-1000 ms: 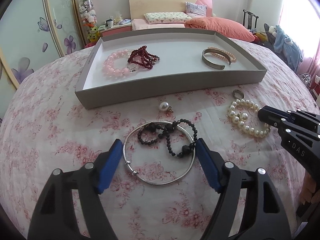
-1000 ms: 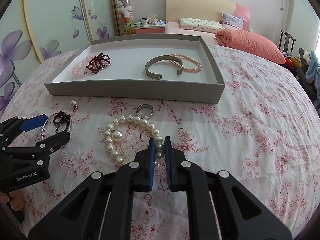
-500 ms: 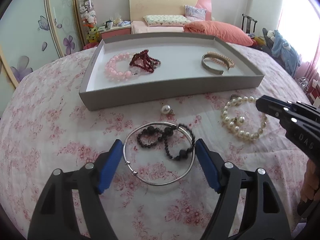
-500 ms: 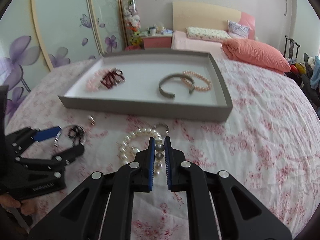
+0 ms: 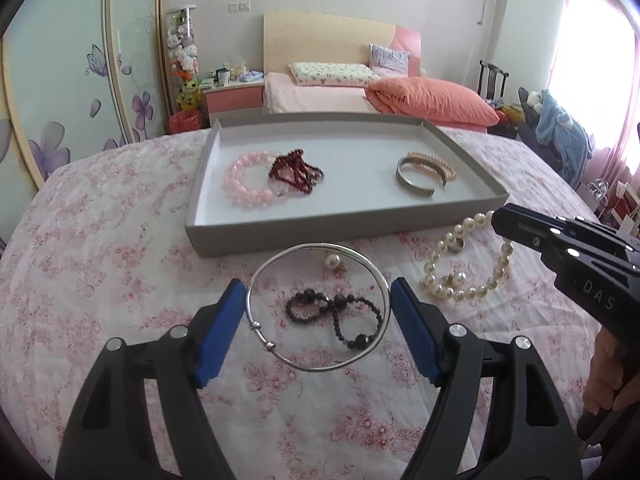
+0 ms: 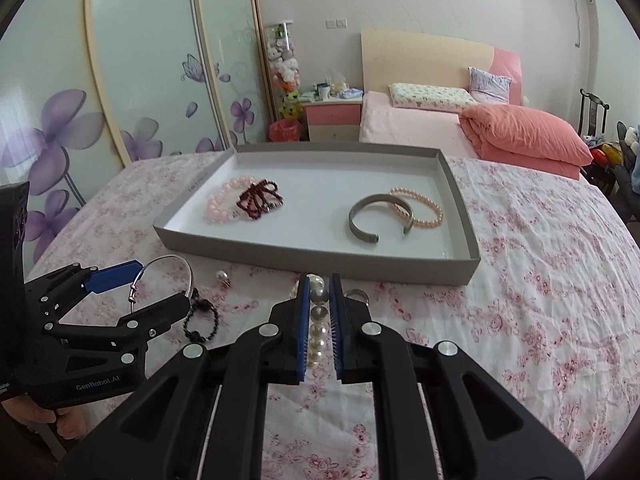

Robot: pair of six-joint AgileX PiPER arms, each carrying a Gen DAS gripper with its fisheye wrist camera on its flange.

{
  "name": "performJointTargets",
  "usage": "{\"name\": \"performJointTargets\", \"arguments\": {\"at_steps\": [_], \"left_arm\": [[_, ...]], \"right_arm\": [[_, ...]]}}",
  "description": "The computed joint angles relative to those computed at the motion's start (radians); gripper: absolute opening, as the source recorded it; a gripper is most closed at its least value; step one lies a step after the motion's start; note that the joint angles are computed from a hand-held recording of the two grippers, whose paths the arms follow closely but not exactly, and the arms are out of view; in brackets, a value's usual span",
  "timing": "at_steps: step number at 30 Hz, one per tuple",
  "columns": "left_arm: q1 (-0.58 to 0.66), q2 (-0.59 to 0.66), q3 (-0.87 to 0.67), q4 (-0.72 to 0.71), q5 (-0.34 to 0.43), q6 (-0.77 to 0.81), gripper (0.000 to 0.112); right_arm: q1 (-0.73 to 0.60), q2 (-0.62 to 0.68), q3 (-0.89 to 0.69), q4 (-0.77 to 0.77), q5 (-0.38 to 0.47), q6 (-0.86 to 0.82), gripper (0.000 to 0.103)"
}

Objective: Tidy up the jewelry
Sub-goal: 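Grasp the silver bangle with the left tool while the right tool holds the pearl bracelet, then carry the silver bangle and white pearl bracelet over the tray with both tools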

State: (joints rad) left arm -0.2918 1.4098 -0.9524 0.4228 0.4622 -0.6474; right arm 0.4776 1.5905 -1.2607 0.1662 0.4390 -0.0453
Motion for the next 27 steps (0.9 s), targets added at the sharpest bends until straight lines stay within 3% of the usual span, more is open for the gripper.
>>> {"name": "performJointTargets", "arguments": {"at_steps": [15, 27], "left_arm": [[-0.007, -0.073, 0.002, 0.189, 0.020, -0.187, 0.072], [-0.064, -0.121, -0.008, 0.487, 0.099, -0.480, 0.072]], "right_arm": [[-0.014, -0.060, 0.025, 0.180, -0.070, -0.144, 0.010], [-0.018, -0.112, 0.043, 0.177, -0.160, -0.114, 0.010]]}}
